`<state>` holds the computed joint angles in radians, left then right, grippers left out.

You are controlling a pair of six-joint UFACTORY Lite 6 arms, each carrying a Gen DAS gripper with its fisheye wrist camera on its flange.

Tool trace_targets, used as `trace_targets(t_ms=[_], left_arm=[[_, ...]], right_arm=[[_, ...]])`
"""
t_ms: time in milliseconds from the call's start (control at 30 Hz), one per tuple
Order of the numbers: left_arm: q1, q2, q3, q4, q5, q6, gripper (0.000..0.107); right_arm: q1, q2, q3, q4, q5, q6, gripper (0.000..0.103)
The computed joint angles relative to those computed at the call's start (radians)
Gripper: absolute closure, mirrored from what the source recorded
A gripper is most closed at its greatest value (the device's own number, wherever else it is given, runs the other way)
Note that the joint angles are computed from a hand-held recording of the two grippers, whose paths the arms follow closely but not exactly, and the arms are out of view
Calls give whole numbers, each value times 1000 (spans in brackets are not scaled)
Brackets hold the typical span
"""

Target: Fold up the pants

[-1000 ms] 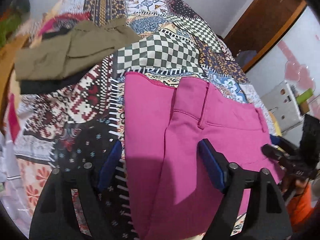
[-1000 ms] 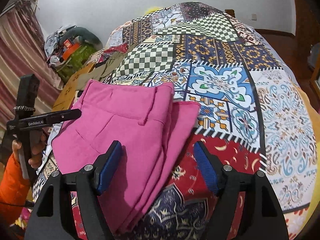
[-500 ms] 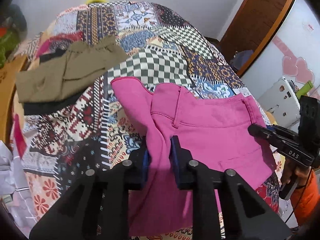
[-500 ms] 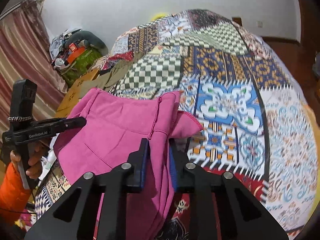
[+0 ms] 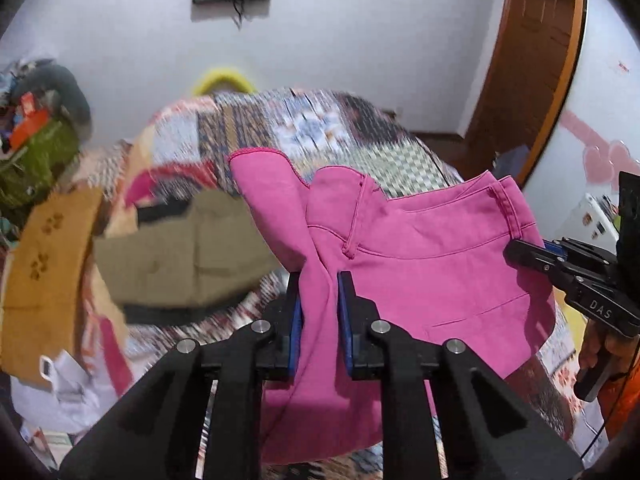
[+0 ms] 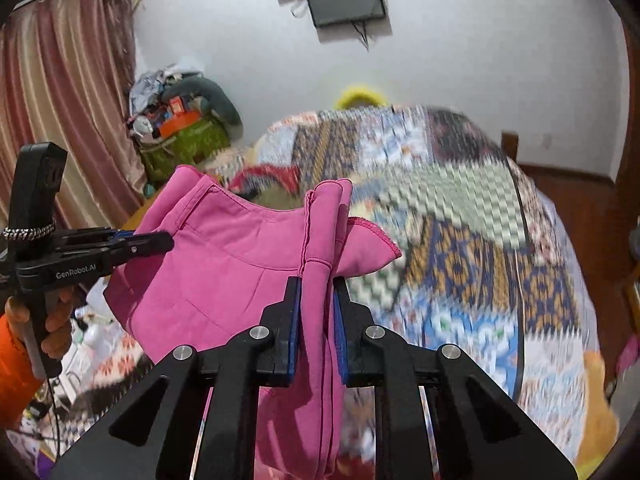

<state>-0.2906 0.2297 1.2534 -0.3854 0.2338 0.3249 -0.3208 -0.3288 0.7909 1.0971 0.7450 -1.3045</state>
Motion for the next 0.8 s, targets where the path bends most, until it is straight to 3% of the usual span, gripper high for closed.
trace_targets(t_ms=[300, 800], left_arm=[[127, 154, 272, 89, 25, -19, 91], [296, 760, 882, 179, 126, -71, 91]], right_arm=[[264, 243, 294, 16, -191, 73, 90], [507, 857, 843, -134, -331, 258, 90]])
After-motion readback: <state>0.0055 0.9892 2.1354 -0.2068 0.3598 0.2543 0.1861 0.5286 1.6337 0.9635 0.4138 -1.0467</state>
